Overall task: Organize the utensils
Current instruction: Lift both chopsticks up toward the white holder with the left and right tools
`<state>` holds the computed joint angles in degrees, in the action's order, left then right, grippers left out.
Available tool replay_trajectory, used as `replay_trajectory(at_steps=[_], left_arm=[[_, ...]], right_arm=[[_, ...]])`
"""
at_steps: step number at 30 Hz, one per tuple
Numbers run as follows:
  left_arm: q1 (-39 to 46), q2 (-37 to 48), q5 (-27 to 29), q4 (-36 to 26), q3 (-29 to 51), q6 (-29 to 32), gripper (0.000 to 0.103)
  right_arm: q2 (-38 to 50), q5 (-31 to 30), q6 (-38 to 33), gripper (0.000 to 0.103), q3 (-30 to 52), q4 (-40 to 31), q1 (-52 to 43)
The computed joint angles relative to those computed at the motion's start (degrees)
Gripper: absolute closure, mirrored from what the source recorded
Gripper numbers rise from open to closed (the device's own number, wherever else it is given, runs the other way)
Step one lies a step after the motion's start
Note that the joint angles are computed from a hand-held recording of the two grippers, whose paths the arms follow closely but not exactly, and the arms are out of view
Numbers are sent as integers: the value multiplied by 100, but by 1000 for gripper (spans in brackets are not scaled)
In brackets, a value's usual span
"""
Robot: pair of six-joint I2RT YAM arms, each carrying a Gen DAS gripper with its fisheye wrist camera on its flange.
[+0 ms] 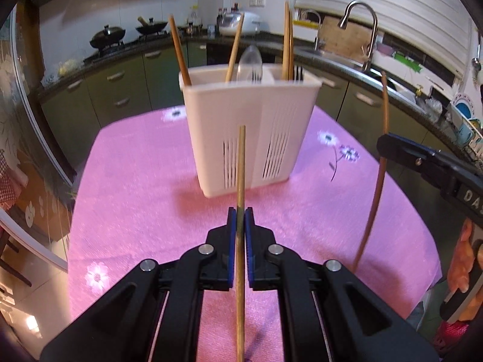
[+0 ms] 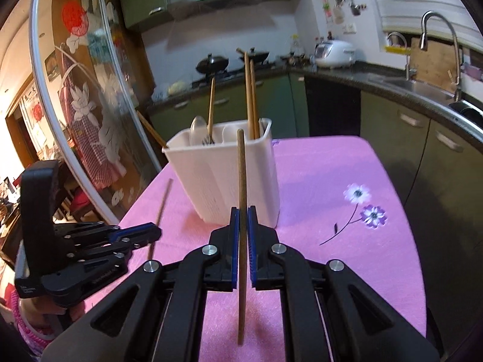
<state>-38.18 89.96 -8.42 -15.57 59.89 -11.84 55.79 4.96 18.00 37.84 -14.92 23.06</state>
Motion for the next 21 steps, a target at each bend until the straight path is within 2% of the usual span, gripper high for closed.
replay_trajectory(at_steps=[9, 21], left_arm=[[73, -658, -79, -36, 76, 172, 97], [-35, -926, -98, -285, 580, 344, 97]], right_arm=[[-261, 263, -5, 97, 134, -186, 135], [-475, 399, -43, 97, 306, -287, 146]])
